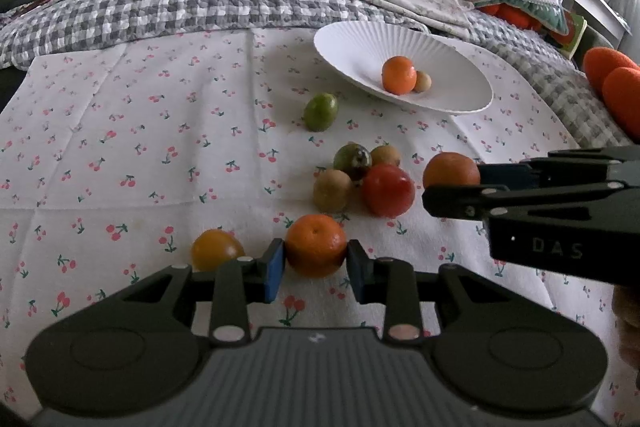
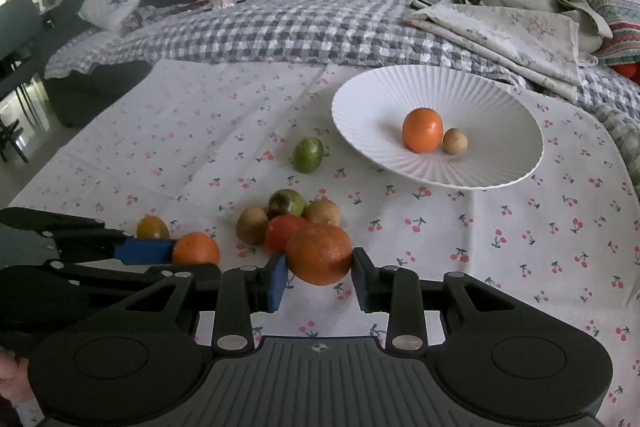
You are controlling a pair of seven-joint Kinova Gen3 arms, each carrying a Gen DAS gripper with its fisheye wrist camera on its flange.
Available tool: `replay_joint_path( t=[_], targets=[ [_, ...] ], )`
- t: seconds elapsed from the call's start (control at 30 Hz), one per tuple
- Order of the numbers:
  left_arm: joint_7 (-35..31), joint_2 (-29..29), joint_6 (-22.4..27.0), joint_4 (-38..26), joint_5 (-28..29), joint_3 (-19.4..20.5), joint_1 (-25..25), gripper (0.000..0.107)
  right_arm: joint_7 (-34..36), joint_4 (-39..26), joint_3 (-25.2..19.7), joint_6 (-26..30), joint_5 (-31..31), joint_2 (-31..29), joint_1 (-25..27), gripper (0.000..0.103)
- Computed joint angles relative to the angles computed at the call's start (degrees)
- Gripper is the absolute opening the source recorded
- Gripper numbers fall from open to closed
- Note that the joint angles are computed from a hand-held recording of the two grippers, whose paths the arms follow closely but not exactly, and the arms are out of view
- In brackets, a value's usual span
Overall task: Organize fruits
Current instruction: 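Hold the tangerine and orange lifted above the fruit pile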
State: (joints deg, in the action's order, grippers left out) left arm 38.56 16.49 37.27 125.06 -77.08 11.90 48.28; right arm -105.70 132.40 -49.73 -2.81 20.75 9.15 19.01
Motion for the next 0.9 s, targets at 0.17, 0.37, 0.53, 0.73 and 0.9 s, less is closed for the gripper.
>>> replay_joint_path(
  t=[0.17,0.37,0.53,0.73,0.9],
  targets=[
    [0.6,0.0,0.5,0.1,-0.4,0.1,0.2,0.032,-1.9,0.2,-3.6,-0.5,1.6,-0.2,3.8,0.033],
    [1.5,0.0,1.3,0.1,-0.9,0.3,0.5,0.032,-5.1,0.4,-5.0,-0.8,4.4,-0.5,5.5,0.033],
    [2.7,0.0,2.3,0.3,-1.9,0.6,0.7,0.032,-6.8,0.4,-4.2,-0.8,6.0,-0.9,4.8,0.033],
    [4.1,-0.1,2.9,0.6,-3.2,1.3,0.4,0.032,-8.8,0.9,2.5,-1.7,6.9,-1.8,-1.6,0.033],
    [3.6,0.1,3.1,0.3,-2.9,1.6,0.4,0.032,-10.7,1.0,7.7,-2.0,8.5,-2.3,-6.8,0.033]
  ],
)
